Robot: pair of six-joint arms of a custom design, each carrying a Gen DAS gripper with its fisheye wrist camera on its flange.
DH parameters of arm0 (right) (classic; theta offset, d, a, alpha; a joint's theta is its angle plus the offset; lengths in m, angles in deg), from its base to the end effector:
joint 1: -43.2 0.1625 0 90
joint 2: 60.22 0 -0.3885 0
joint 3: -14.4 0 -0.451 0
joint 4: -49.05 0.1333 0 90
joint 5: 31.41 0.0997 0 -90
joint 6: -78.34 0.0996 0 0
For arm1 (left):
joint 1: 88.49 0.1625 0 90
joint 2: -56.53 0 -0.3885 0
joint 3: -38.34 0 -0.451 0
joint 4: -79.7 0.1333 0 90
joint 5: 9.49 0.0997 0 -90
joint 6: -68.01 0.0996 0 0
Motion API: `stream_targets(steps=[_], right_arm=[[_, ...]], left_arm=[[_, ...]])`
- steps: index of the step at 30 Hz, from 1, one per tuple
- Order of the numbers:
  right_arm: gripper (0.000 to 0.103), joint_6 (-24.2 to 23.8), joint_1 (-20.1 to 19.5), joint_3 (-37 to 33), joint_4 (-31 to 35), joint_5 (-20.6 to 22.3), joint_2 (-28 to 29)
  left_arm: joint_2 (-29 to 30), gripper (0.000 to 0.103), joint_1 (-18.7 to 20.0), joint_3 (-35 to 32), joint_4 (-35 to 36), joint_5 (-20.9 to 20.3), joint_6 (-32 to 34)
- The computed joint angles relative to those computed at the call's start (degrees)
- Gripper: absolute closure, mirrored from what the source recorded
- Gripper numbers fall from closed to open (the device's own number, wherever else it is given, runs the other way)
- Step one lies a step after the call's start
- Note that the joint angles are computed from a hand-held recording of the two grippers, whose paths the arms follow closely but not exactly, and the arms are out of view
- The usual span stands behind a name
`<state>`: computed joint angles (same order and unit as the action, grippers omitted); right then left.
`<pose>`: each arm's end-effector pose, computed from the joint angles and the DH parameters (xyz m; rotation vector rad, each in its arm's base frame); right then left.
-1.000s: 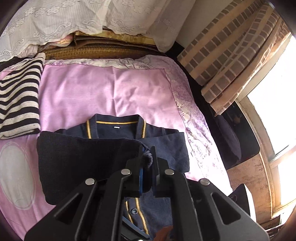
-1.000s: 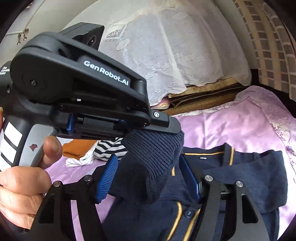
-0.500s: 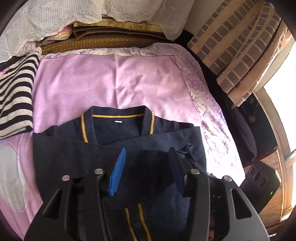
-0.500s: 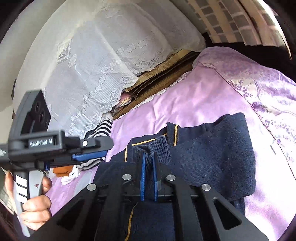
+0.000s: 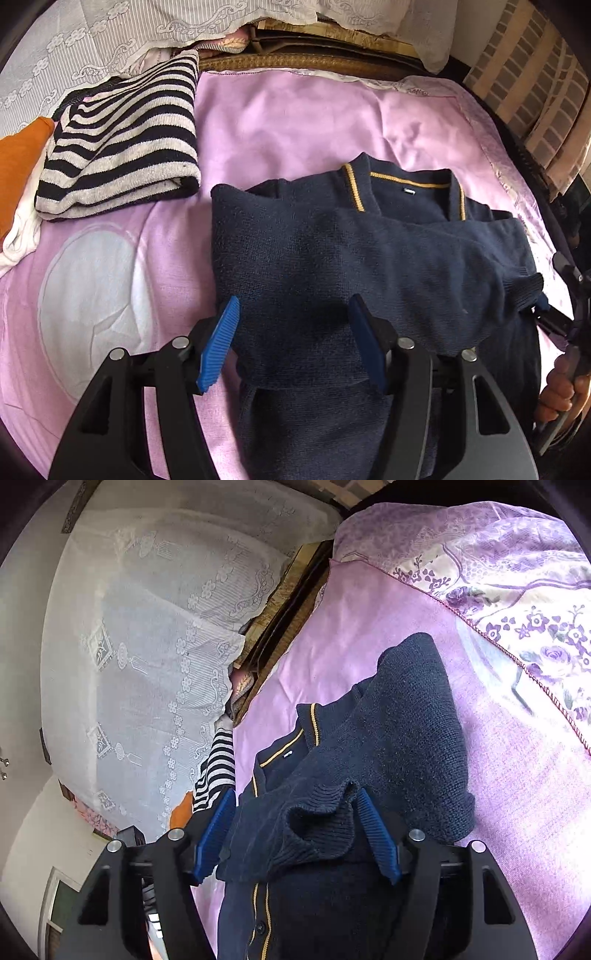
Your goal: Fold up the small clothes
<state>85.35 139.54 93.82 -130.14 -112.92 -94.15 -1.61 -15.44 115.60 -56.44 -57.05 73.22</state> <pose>0.2331 -0.7575 0.0554 -0.0650 2.7186 -1.0591 -0.0278 -0.7791 0.3246 0.2388 2.3715 -0.6614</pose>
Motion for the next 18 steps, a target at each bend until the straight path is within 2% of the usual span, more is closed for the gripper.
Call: stream_targets(steps=[3,7,9,10,12,14,17,18], right_arm=[[0.051,-2.2,0.94,-0.78,1.31,-4.46,0.52],[0.055,-2.94,1.25,-1.83,3.6,-7.16,1.11],[0.055,-1.94,0.89,-1.83,3.81,-6.2,1.05],[0.053,-0.62,0.44,-1.75,3.99,-4.83,0.9],[0.048,3.86,-1.11,-1.48,3.67,0.5,0.67],[0.05,5.36,-1.32,-2.05,4.41,1.1,0.82],[0.081,2.21,0.38,-2.99,5.56,-6.9,1.61],[0.098,1.54,0.6,-3.11,5.5,-8.24,1.82]], left_arm=[[0.24,0.043,-0.24,1.24,-2.73,2.53,2.13],[0.99,0.037,-0.58,2.99,-7.18,6.38,6.0],[1.08,0.032,-0.7,4.24,-10.18,7.95,8.41],[0.89,0.032,-0.59,4.58,-10.41,7.63,8.65],[0.35,0.031,-0.2,4.87,-10.19,6.31,8.11],[-0.01,0.03,0.12,4.95,-9.61,5.19,6.93],[-0.2,0.029,0.4,4.98,-9.35,4.27,6.23],[-0.26,0.029,0.4,5.2,-9.81,4.29,6.53]])
